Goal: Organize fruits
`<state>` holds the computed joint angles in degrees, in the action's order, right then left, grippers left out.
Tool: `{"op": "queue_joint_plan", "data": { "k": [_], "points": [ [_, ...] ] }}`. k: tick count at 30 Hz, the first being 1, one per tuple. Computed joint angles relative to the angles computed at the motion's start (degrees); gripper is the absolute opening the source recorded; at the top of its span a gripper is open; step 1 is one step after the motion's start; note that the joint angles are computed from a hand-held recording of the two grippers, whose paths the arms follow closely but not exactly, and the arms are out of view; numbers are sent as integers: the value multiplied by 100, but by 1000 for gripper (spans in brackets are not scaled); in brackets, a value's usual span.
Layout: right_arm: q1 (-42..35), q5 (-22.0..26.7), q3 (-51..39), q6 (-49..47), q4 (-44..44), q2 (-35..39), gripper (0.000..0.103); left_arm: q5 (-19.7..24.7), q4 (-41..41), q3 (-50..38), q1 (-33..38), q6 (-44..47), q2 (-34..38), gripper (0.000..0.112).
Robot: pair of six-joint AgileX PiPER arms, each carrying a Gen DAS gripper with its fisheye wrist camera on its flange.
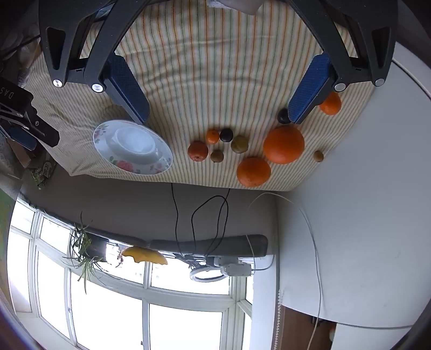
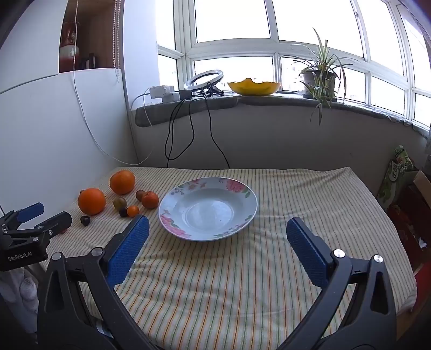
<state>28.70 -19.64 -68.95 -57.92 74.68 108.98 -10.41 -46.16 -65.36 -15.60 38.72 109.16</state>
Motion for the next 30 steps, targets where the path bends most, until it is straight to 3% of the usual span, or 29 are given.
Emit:
{"op": "queue_joint_plan", "data": {
  "k": [7,12,30],
  "points": [
    [-91,89,43,343,-224,20,103,-30,93,62,5,-230,-52,102],
    [-51,52,-250,-420,577,216,103,14,320,39,31,-430,-9,102],
    [-61,83,-155,-425,604,148,103,26,540,29,10,-651,17,102]
  ]
}}
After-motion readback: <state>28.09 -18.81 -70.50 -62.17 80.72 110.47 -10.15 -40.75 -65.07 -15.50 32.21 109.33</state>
